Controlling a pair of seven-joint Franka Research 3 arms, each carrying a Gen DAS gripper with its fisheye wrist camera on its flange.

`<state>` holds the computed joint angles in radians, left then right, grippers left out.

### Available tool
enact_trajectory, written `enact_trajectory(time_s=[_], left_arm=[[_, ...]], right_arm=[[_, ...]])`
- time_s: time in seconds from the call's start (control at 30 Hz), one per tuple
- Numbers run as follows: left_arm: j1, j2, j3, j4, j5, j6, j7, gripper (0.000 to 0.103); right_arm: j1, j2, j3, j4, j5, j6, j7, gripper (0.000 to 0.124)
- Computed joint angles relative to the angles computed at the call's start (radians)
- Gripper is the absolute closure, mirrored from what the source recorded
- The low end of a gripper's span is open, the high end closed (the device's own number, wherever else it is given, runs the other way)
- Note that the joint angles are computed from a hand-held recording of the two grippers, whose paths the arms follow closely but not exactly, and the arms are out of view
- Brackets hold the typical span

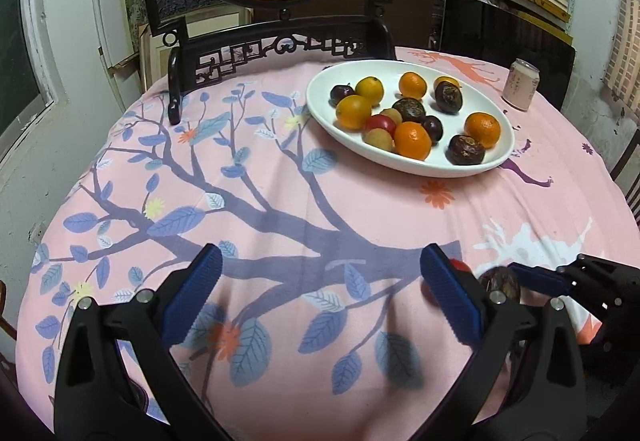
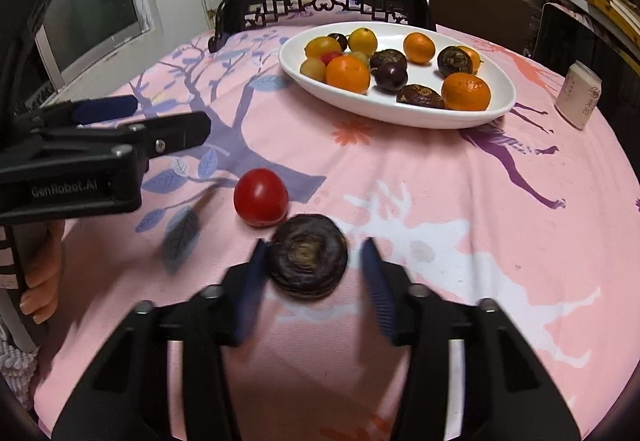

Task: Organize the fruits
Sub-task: 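Grasp a dark brown fruit with the right tool while the left grasps a red plum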

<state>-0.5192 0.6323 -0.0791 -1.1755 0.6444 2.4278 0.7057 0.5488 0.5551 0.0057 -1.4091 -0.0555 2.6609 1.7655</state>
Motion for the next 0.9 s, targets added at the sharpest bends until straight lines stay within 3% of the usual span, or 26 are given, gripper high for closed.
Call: enact_trajectory(time_s=[0.23,0.4,0.57,0.67,0.87,0.9], left_arm=[[-0.007,0.015,-0.02,0.009,-0.007,0.022,0.082,0.002],[-0.049,0.055,-0.017,0.051,0.016,0.017,0.186,0.002],[-0.063,0.087,-0.013,0.088,0.005,0.016,0.237,0.004],[-0.046,0.114,-0.032,0.126,-0.054,0.007,0.271,0.016],[-0.008,0.17,-0.076,0.203,-0.203,-0.015,0.349,0.05],[-0.001,0.169,-0.085,0.198,-0.226,-0.002,0.364,0.06]], right_arm=[[-0.009,-0.083,-0.062,-0.106,-0.031,0.065,0.137,0.084],[-0.088,-0.134,-0.024,-0.175,0.053,0.141,0.175,0.084],[-0.096,-0.161,-0.014,-0.207,0.065,0.175,0.166,0.084],[-0.093,-0.167,-0.009,-0.213,0.063,0.175,0.152,0.084],[-0.087,-0.154,-0.008,-0.198,0.063,0.161,0.144,0.084],[-0.087,-0.154,-0.008,-0.199,0.063,0.161,0.143,0.084]])
